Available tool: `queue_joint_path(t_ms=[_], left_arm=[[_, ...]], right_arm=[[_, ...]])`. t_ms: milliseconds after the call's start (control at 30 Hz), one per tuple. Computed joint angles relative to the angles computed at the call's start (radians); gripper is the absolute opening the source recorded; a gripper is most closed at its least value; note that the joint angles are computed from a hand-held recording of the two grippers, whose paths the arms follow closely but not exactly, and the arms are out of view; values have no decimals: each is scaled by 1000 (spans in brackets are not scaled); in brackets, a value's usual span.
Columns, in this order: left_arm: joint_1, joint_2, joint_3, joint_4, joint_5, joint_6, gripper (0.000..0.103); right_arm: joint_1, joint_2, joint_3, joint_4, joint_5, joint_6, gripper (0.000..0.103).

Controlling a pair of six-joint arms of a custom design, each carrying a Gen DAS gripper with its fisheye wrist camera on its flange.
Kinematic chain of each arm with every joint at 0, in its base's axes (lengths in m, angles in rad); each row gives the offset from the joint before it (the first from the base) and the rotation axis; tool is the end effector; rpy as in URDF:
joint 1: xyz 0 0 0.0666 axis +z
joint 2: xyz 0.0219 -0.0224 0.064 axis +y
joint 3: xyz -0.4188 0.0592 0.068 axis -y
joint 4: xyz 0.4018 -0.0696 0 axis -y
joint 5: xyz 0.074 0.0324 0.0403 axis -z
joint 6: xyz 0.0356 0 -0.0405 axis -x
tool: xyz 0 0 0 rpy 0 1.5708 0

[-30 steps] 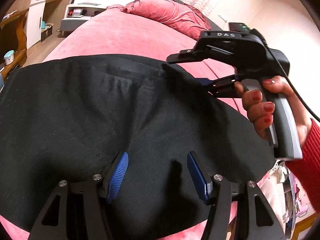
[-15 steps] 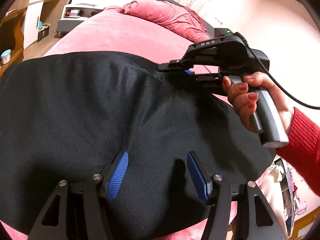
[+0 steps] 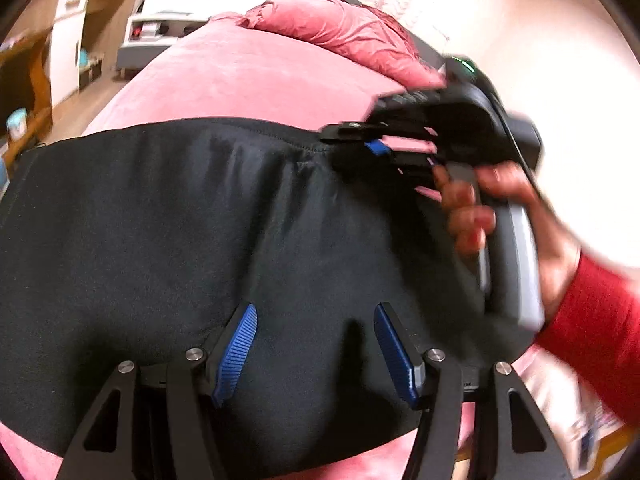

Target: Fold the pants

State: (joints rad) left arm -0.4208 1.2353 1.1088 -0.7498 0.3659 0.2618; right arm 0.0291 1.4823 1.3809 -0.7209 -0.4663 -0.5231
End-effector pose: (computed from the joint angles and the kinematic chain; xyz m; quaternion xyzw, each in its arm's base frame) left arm 0.3737 -0.1816 0.4152 0.1351 0.9168 -0.2732 0.2581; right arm 0.5235 0.0309 0.4354 0.1395 0.8988 0.3039 0.2836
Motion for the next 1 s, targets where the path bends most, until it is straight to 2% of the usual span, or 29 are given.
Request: queue_joint_path(t_ms=[100,167,233,367,467,533,600,667,700,767,833,933,1000], left_arm=[[7,2,39,21,-4,25,62],[1,23,80,32,-13,8,62],[-13,57,122,23,-31,-14,62],[-63,157,216,-22,-45,-76,62],[-98,246,290,-81,-91,-111,46],[-113,292,329,-108,-125,-103,45],[-122,317,344,-95,-165,-96,45],[-125,330,347,-82,-201,-95,45],[-128,332,340,-73,-209,-82,43],[-129,327,327,-53,-209,-56,42],[-131,320,317,-33,-219,-71,42],[-133,290,276,8,-215,-79,42],[-121,264,260,3,-191,-83,42]], right_arm=[[-12,-109,-72,84,145,-1,38],[-21,-164,-100,83,231,30,38],[-31,-218,-125,40,316,87,34],[-47,-297,-187,-16,389,163,28],[-72,-332,-235,-47,390,172,28],[-80,-347,-260,-61,392,174,28],[-80,-350,-280,-64,423,197,28],[-68,-342,-295,-67,490,223,25],[-71,-334,-303,-67,510,221,24],[-87,-338,-332,-33,488,200,23],[-94,-344,-351,0,481,195,23],[-86,-356,-356,-7,492,205,24],[-99,-366,-355,-21,458,191,26]])
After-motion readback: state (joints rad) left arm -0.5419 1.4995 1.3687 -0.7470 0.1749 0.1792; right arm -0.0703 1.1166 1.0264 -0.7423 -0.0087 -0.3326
